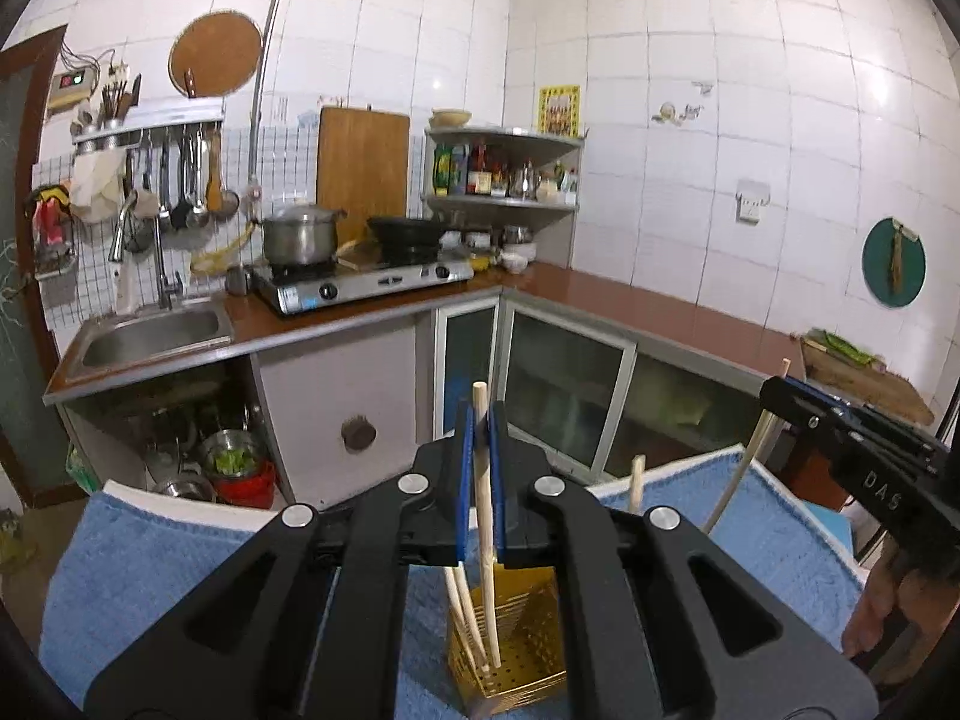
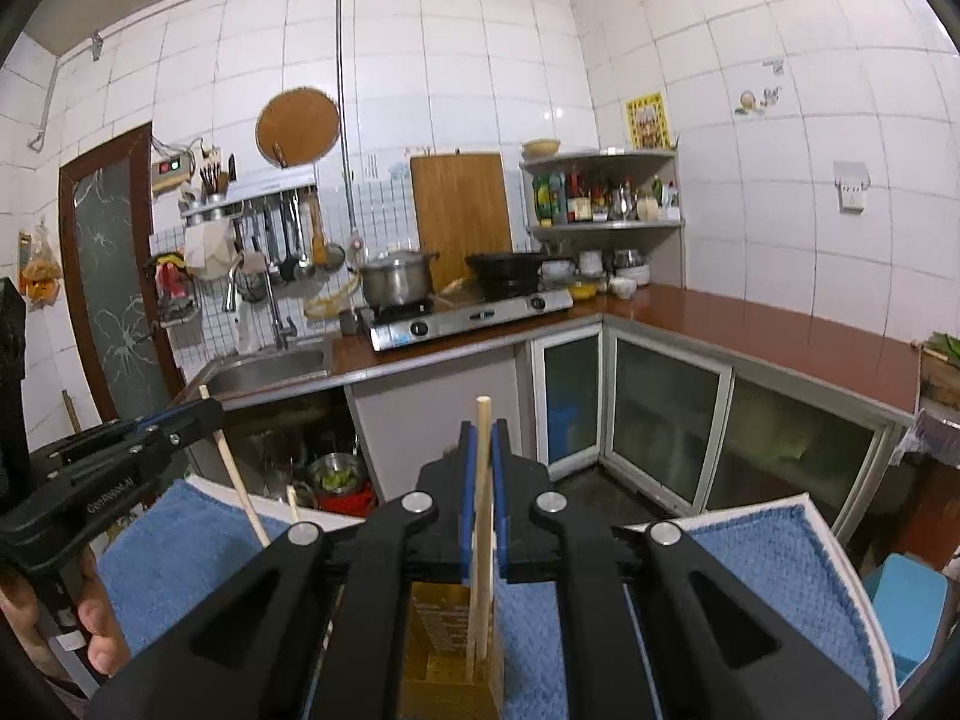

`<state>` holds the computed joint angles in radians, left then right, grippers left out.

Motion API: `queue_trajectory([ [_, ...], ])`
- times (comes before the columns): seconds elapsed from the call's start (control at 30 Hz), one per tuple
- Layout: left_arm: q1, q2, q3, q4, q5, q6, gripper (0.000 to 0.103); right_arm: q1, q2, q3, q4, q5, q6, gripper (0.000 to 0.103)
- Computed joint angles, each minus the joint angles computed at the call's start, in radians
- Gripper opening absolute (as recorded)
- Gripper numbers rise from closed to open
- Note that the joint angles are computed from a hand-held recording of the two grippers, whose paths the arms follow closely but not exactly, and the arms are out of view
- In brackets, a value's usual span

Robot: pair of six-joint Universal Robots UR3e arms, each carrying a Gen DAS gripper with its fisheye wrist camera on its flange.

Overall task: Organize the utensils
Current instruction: 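Lower the left tool's chopstick into the holder while the right tool inserts its chopstick, then open the left tool to release the chopstick while the right tool releases its chopstick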

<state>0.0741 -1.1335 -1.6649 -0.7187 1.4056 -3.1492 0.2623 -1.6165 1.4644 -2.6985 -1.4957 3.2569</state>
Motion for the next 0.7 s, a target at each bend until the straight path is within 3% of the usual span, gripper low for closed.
queue_trajectory([
  [0.27, 0.055, 0.025, -0.198, 0.089, -0.064, -0.008, 0.004, -0.01, 0.052, 0.135, -0.12, 0.034, 0.005, 0.005],
  [0.5, 0.077, 0.034, -0.317, 0.177, -0.071, -0.028, 0.005, 0.017, 0.089, 0.219, -0.231, 0.016, -0.006, 0.005],
  [0.7, 0.082, 0.078, -0.361, 0.175, -0.063, -0.025, 0.007, 0.016, 0.06, 0.257, -0.255, 0.029, 0.006, 0.007],
])
